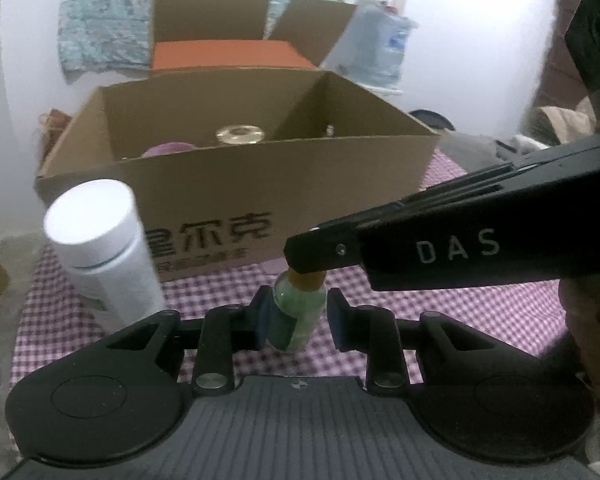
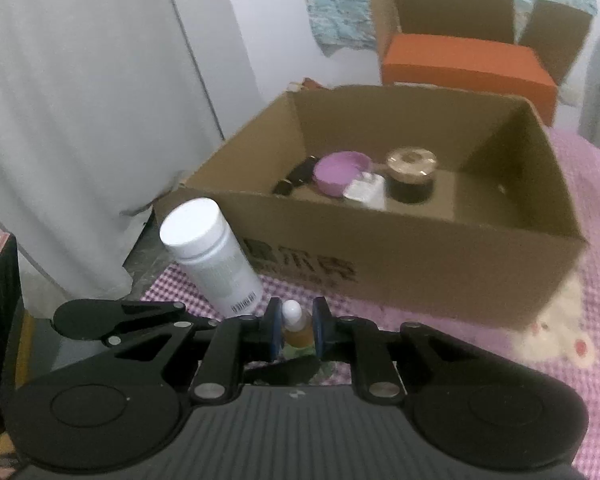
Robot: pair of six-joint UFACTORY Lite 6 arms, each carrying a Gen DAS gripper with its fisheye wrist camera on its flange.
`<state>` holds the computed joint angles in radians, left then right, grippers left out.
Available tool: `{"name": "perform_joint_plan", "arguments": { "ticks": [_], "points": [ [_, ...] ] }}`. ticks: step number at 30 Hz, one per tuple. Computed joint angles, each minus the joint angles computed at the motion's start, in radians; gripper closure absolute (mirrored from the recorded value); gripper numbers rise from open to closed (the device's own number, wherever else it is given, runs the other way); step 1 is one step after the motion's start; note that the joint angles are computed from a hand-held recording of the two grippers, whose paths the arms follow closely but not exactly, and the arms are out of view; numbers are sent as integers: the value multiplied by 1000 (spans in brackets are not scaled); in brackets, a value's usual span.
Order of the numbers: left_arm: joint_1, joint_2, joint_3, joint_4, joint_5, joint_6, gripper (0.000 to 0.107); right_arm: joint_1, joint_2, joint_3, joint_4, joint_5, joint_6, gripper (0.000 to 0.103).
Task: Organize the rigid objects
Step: 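Close the right gripper on the green dropper bottle, then carry the green dropper bottle into the box and open the right gripper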
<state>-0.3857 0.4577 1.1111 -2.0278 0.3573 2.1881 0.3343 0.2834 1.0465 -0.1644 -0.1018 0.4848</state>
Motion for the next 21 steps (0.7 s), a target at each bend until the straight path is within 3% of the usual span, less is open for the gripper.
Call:
{"name": "perform_joint_plan", "arguments": {
  "ticks": [11, 15, 21],
  "points": [
    [-49, 103, 97, -56, -76, 102, 73, -35, -17, -36, -272, -42, 303, 86],
    [-45, 108, 104, -28, -72, 58, 75, -34, -9, -18, -299, -31, 327, 86],
    [-35, 25, 68, 50, -53, -22, 76, -21, -91, -40, -175, -8, 173, 85]
  ]
}}
